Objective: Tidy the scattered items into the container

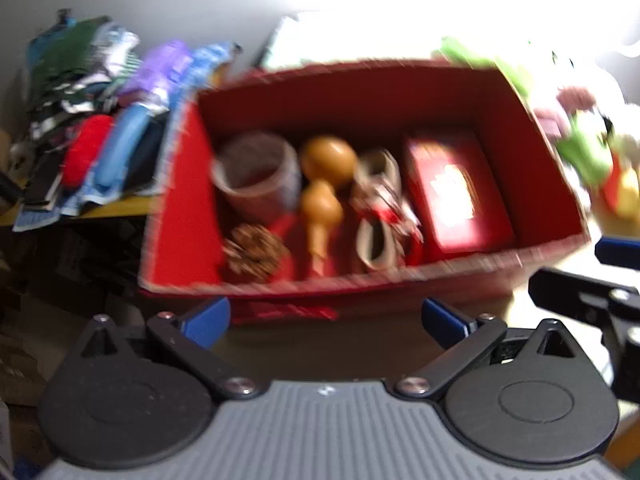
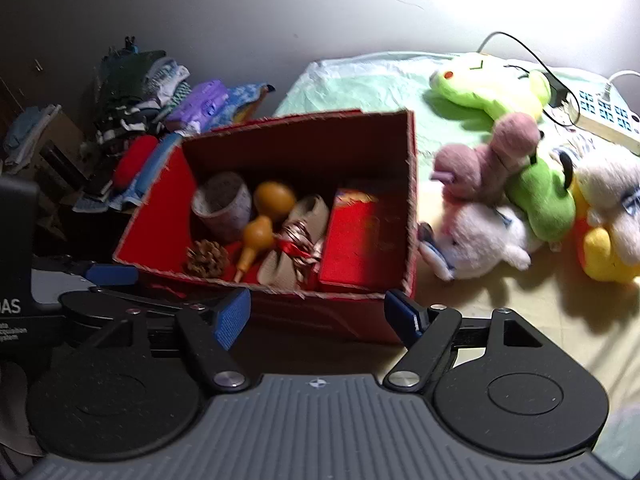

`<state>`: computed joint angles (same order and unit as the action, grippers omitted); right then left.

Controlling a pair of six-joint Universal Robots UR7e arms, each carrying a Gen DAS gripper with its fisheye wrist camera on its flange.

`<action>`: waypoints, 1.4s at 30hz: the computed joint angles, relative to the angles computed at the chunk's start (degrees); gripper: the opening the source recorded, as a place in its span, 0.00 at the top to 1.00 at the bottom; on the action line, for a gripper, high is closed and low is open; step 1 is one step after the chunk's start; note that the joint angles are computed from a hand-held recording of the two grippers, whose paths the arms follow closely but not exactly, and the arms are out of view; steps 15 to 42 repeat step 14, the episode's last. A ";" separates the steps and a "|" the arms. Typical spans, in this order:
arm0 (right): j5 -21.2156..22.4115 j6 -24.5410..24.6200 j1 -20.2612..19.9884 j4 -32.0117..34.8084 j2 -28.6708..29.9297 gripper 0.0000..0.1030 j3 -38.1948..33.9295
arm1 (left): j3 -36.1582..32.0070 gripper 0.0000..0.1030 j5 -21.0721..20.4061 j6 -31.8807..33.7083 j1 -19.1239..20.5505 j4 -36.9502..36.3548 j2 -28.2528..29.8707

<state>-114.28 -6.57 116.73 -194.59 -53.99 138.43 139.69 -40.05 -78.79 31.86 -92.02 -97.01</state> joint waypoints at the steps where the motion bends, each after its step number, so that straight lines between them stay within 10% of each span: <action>1: -0.19 0.19 0.89 -0.45 0.56 0.25 -0.89 | -0.47 0.01 0.97 -0.80 0.23 0.99 -0.47; 12: -8.76 3.45 4.57 -9.09 8.75 0.25 -5.91 | -0.42 0.02 8.38 0.36 2.00 -0.81 -3.02; 42: -9.10 2.78 4.67 -9.43 9.09 0.25 -6.18 | -0.58 0.02 8.81 0.28 2.61 -1.55 -2.32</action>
